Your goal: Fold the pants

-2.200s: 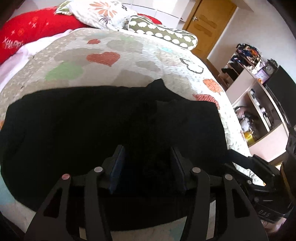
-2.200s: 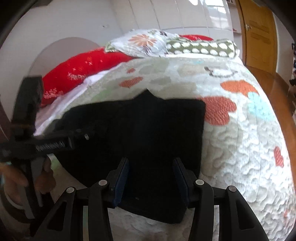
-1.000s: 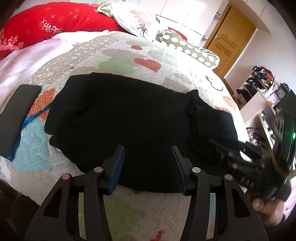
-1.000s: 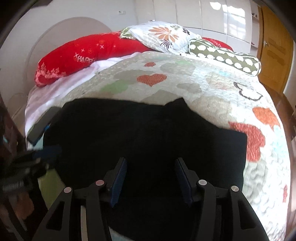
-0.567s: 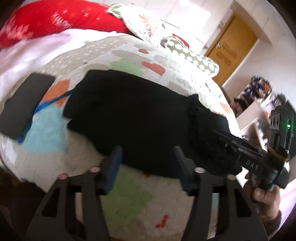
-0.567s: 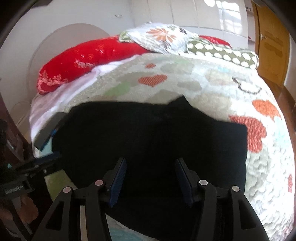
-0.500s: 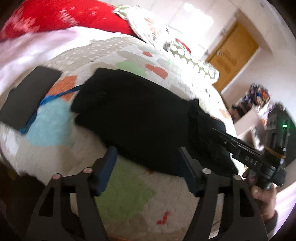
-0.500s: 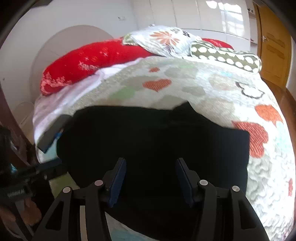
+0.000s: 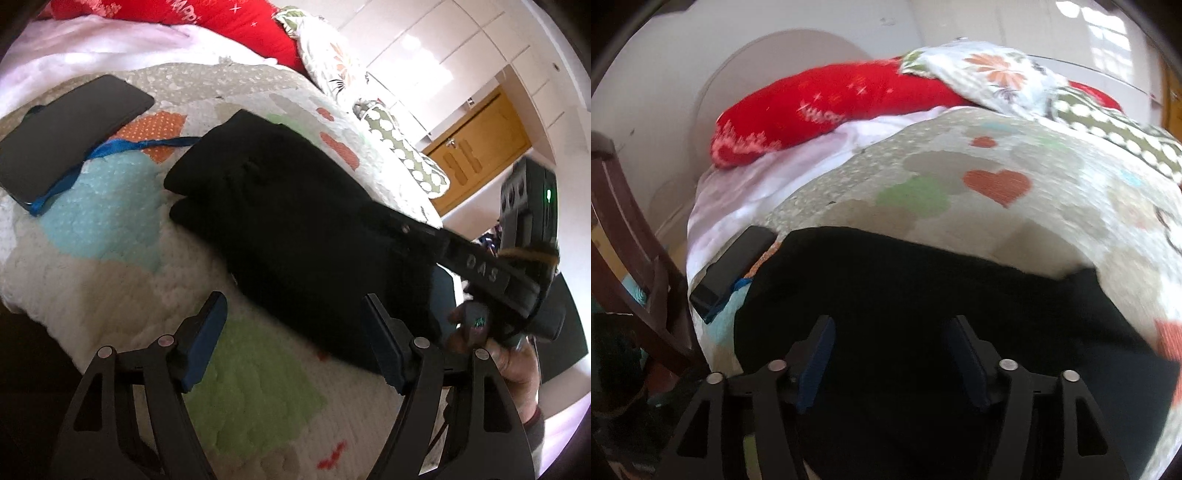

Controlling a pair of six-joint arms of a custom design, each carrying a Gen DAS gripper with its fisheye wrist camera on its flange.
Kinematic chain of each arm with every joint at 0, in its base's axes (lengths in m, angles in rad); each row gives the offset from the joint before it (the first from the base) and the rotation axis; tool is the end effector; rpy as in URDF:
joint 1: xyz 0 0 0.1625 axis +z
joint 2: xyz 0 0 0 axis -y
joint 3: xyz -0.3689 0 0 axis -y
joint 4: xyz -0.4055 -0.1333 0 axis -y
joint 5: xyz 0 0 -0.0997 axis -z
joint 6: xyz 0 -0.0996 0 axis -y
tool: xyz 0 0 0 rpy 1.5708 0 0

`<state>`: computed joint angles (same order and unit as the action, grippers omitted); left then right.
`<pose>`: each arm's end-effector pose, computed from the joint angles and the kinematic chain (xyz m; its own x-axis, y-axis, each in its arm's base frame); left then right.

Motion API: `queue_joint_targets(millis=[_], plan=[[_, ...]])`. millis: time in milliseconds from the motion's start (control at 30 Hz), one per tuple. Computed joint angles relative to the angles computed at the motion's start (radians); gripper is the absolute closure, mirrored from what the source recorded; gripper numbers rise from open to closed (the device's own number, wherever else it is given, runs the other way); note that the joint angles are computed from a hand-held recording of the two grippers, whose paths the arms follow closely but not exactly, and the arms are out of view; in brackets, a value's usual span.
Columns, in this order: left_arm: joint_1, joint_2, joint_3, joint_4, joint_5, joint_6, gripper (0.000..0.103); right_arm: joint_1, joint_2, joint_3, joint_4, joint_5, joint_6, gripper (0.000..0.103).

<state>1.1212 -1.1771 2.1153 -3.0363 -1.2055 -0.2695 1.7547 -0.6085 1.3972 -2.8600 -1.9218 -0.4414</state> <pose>-0.0714 -0.5365 0.1459 -0.9861 0.0280 -0.1636 0.1172 0.8152 -0.5672 0.2292 -0.6906 0.0515 -0.7935 -0.3771 0.4778 -0.5523 0.7758 -0.3050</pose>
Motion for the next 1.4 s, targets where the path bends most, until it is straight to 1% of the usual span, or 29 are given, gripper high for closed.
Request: queue_joint_targets(millis=[100,233,400,433,533,567,600,633,667,700,733,800,867,933,967,1000,1033,1167,1233,1300,1333,1400], plan=[[0.013,0.021,-0.015,-0.032,-0.017,0.013,0.022,0.009,0.064,-0.103,0.058,-0.008,-0.036,0.036],[0.029,0.055,-0.044,-0.072,-0.036,0.033,0.018,0.018,0.162,-0.252,0.121,-0.032,-0.09,0.03],[0.049,0.081,-0.061,-0.122,-0.065,0.069,0.017,0.026,0.275,-0.422,0.234,-0.069,-0.152,0.028],[0.053,0.088,-0.065,-0.132,-0.069,0.082,0.017,0.023,0.287,-0.446,0.254,-0.061,-0.153,0.028],[0.061,0.099,-0.074,-0.153,-0.086,0.098,0.017,-0.01,0.283,-0.474,0.327,0.043,-0.096,0.028],[0.062,0.095,-0.067,-0.163,-0.095,0.095,0.017,-0.028,0.271,-0.465,0.341,0.099,-0.058,0.029],[0.065,0.097,-0.067,-0.174,-0.103,0.091,0.022,-0.036,0.265,-0.453,0.333,0.126,-0.044,0.031],[0.068,0.102,-0.069,-0.194,-0.104,0.087,0.046,-0.045,0.251,-0.43,0.316,0.154,-0.032,0.039],[0.071,0.103,-0.076,-0.183,-0.108,0.089,0.062,-0.047,0.24,-0.414,0.304,0.169,-0.018,0.043],[0.074,0.104,-0.09,-0.146,-0.113,0.088,0.081,-0.047,0.232,-0.401,0.294,0.175,-0.003,0.044],[0.071,0.104,-0.093,-0.134,-0.106,0.087,0.081,-0.045,0.223,-0.388,0.283,0.178,0.016,0.045],[0.049,0.096,-0.077,-0.165,-0.083,0.118,0.084,-0.043,0.179,-0.327,0.223,0.182,0.064,0.045],[-0.005,0.09,-0.05,-0.228,-0.022,0.21,0.085,-0.044,0.104,-0.233,0.145,0.199,0.105,0.045],[-0.08,0.103,-0.026,-0.309,0.058,0.348,0.086,-0.049,0.023,-0.142,0.091,0.215,0.137,0.044],[-0.116,0.119,-0.021,-0.341,0.101,0.417,0.086,-0.053,-0.008,-0.112,0.082,0.222,0.147,0.044],[-0.154,0.145,-0.022,-0.377,0.145,0.503,0.086,-0.057,-0.058,-0.066,0.072,0.227,0.167,0.043],[-0.186,0.174,-0.025,-0.412,0.177,0.578,0.086,-0.062,-0.107,-0.019,0.059,0.227,0.187,0.04],[-0.269,0.286,-0.045,-0.47,0.233,0.749,0.086,-0.086,-0.262,0.133,0.002,0.24,0.248,0.026],[-0.303,0.355,-0.053,-0.484,0.258,0.835,0.086,-0.099,-0.308,0.172,0.003,0.24,0.273,0.023],[-0.322,0.408,-0.064,-0.457,0.28,0.882,0.086,-0.103,-0.338,0.2,0.008,0.205,0.295,0.022],[-0.322,0.424,-0.067,-0.452,0.284,0.891,0.086,-0.105,-0.347,0.209,0.019,0.2,0.297,0.022],[-0.338,0.468,-0.058,-0.513,0.322,0.935,0.086,-0.107,-0.359,0.214,0.055,0.19,0.287,0.02]])
